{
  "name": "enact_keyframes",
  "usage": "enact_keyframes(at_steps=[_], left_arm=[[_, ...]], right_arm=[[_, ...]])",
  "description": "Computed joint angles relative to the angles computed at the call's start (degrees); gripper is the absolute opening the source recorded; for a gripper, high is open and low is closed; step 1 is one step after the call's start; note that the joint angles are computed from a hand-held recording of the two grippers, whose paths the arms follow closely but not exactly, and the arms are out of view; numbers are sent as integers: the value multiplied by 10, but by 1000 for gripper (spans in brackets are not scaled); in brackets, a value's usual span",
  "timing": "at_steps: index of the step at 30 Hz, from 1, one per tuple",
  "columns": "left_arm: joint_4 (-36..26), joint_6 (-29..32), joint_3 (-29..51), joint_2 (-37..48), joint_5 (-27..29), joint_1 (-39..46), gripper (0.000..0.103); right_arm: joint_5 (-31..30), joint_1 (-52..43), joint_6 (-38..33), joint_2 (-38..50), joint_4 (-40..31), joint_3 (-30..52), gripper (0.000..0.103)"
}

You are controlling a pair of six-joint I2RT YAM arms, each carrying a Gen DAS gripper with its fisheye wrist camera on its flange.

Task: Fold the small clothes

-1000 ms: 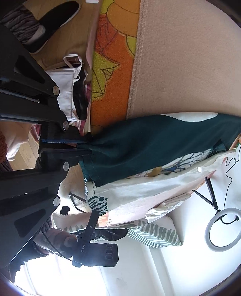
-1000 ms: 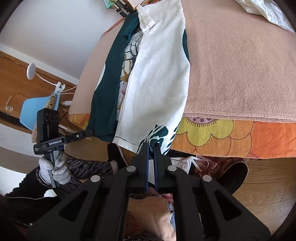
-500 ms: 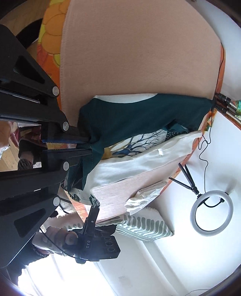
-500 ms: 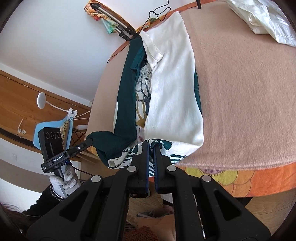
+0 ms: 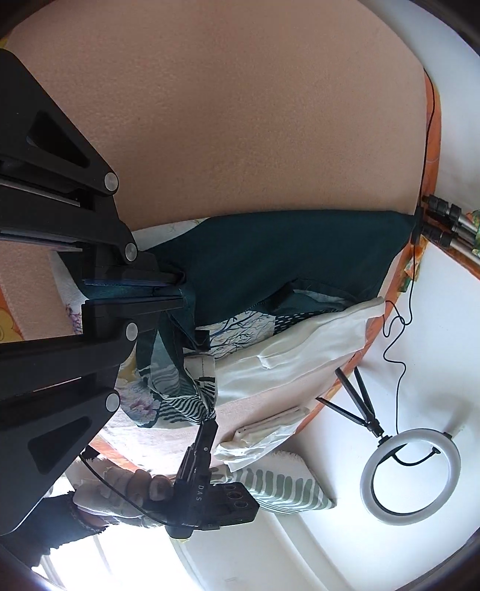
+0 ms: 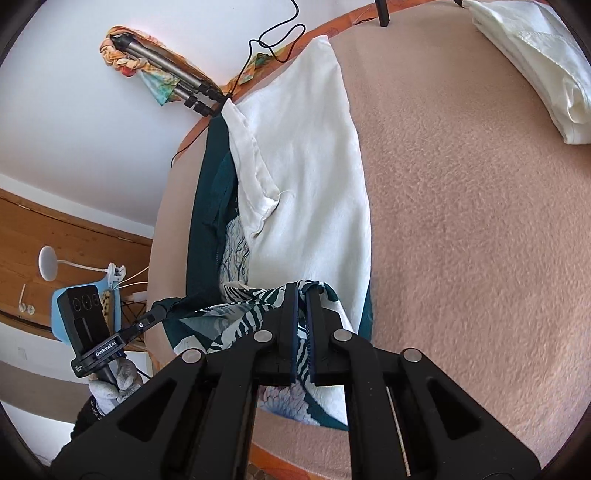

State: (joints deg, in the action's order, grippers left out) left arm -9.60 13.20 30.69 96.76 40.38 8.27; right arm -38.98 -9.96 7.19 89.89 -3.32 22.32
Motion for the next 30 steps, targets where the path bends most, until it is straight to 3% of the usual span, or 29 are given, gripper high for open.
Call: enact_keyframes(at_steps=[6,8,10,13,14,16,19,30], left_arm=[[-11,17,27,35,-27,-10,9],[-19,21,31,29,-19,1,18],[-43,36,41,23,-5,16,34],[-32,60,23,-22,-17,25,35],[-31,74,18,-33,-19,28,35],[-12,86,-1,-57,-49,24,35],[20,89,-12,-52,-85,3,35],[105,52,-21,11,-156,-76,35]], right_arm=[[6,2,-10,42,17,24,5],[12,-6,-21,32,6,28,7],[-6,-25,-42,14,-12,25,14],[21,-34,-84,-59,-40,3,33],[27,-39,-104,-82,-53,-4,34],[54,-39,-139,-125,-72,-19,34],[145,7,-159,-171,-60,-51,34],[240,127,-131,-104,61,-59,34]])
